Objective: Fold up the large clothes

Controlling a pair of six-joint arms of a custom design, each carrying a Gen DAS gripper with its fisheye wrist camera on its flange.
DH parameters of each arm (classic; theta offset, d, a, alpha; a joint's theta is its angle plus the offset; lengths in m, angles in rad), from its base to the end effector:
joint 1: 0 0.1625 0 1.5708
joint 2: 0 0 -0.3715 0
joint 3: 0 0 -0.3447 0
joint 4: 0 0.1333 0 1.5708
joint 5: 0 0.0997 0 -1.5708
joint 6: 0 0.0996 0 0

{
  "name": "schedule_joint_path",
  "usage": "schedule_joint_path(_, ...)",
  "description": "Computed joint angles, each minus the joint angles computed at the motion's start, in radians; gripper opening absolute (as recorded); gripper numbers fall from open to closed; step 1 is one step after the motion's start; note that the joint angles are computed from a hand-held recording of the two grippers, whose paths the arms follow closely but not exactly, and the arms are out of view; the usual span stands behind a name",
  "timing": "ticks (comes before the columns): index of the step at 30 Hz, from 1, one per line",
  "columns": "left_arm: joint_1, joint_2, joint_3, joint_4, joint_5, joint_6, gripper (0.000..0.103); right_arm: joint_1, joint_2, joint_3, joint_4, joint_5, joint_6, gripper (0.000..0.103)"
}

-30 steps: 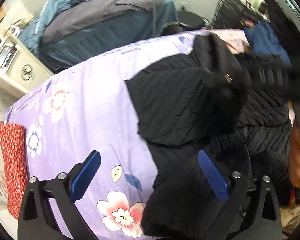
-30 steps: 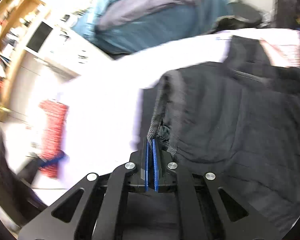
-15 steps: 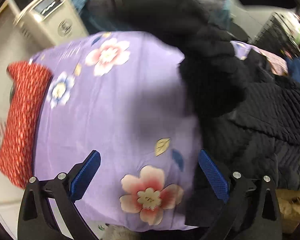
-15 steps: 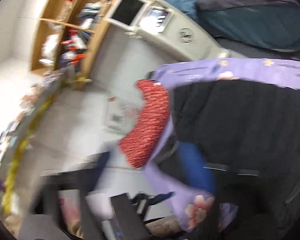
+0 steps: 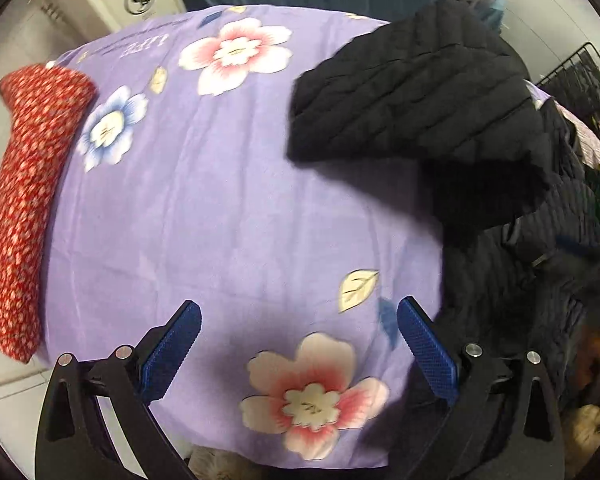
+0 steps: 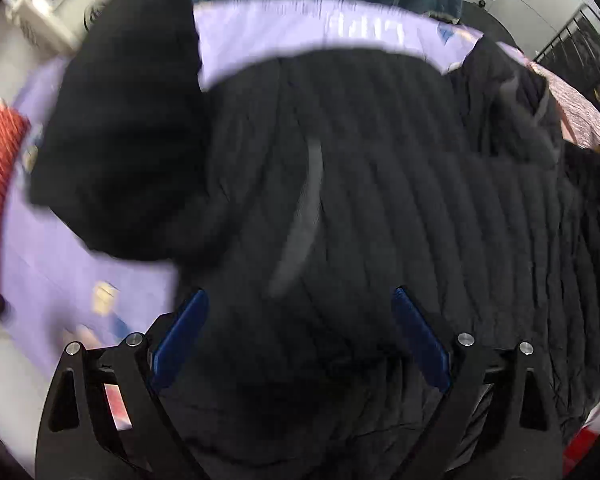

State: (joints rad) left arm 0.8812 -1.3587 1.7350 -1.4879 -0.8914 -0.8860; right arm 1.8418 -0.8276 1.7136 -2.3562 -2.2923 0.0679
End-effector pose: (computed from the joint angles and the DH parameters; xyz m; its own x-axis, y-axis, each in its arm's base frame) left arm -0.1376 -0.4747 0.2854 -0.7093 -0.0867 -0.6996 0.0331 0.9872 -0.1559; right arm 0.2153 -0.5225 0.0846 -0.7221 -0.1992 0.6625 -0.2178 0.9744 0.0556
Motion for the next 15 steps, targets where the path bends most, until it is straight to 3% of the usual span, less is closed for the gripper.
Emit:
schedule_joint_path(1, -0.002, 0.014, -0.014, -0.009, -0.009, 0.009, 0.097, 0.006, 0.022, 0.015, -0.026, -0.056, -0.062, 0.092)
schedule_joint_path(3, -0.017, 0.033, -0.025, -0.033, -0.015, 0.031, 0.097, 0.024, 0.094, 0.038, -0.147, -0.249, -0.156, 0.091)
schedule_joint_path(4, -0.026, 0.04, -0.026, -0.039, -0.013, 0.038, 0.097, 0.02, 0.111, 0.058, -0.211, -0.302, -0.208, 0.087)
schedule_joint_path(6, -0.037, 0.05, -0.028, -0.058, -0.016, 0.046, 0.097, 0.0, 0.099, 0.098, -0.28, -0.306, -0.255, 0.077)
schedule_joint_path(8, -0.035, 0.06, -0.029, -0.083, -0.038, 0.053, 0.097, -0.011, 0.076, 0.141, -0.368, -0.317, -0.311, 0.044)
schedule_joint_path(9, -0.033, 0.063, -0.026, -0.101, -0.05, 0.056, 0.097, -0.017, 0.05, 0.168, -0.404, -0.305, -0.339, 0.035)
schedule_joint_path(10, -0.031, 0.066, -0.023, -0.119, -0.06, 0.059, 0.097, -0.023, 0.01, 0.2, -0.433, -0.283, -0.355, 0.02)
schedule_joint_path(11, -0.027, 0.073, -0.023, -0.148, -0.068, 0.064, 0.097, -0.023, -0.019, 0.215, -0.444, -0.266, -0.356, 0.014)
schedule_joint_path(15, -0.013, 0.106, -0.024, -0.317, -0.098, 0.099, 0.097, 0.012, -0.205, 0.26, -0.47, -0.23, -0.3, 0.009)
